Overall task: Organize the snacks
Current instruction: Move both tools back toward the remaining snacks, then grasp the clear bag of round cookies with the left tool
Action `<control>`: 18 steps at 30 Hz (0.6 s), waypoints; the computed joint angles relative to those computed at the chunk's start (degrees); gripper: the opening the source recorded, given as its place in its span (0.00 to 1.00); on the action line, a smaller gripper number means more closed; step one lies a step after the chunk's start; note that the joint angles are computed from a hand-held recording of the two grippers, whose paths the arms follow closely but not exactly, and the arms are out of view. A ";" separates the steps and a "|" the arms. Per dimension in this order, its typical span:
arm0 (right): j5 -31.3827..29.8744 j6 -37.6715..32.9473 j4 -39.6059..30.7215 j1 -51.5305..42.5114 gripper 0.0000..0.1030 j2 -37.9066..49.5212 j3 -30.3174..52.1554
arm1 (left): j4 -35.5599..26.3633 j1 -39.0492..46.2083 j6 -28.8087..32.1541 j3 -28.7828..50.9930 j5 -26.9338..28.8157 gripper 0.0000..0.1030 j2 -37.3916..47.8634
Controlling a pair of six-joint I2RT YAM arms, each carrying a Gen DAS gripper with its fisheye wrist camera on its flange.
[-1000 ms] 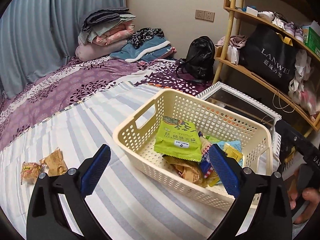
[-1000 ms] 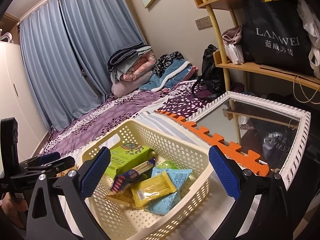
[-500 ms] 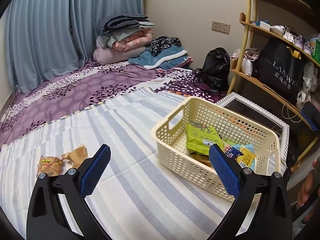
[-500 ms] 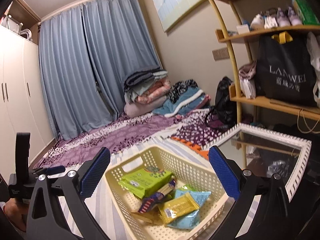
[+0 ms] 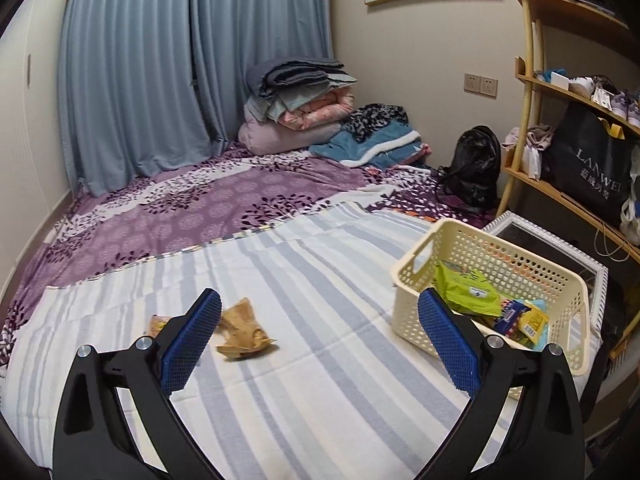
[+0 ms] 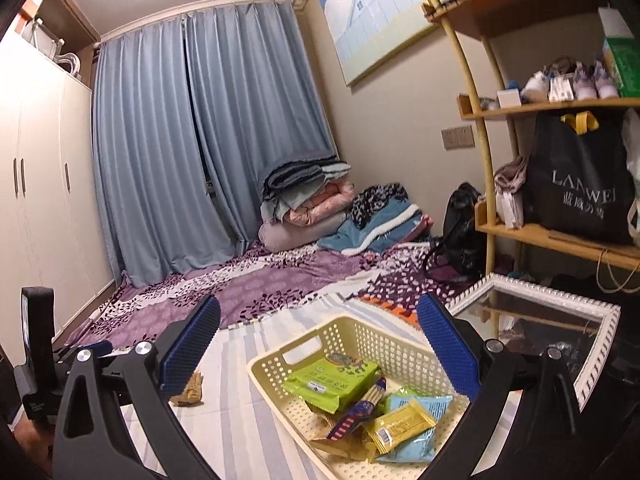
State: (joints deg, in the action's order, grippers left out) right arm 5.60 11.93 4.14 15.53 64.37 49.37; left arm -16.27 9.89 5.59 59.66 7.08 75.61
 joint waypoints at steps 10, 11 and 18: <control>2.95 1.62 -3.41 5.55 0.95 3.85 3.72 | 1.38 10.54 1.12 -2.61 3.94 0.97 -2.01; 2.80 2.04 -3.51 5.90 0.95 4.54 4.14 | 1.51 11.26 1.12 -2.83 4.17 0.97 -1.98; -2.96 3.15 -4.50 7.26 0.95 9.11 6.83 | 2.16 18.02 2.15 -2.80 6.48 0.97 -0.07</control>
State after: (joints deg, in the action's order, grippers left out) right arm 2.64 15.09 -0.37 22.79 73.48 56.20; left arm -14.11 27.91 7.74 56.85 13.55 75.55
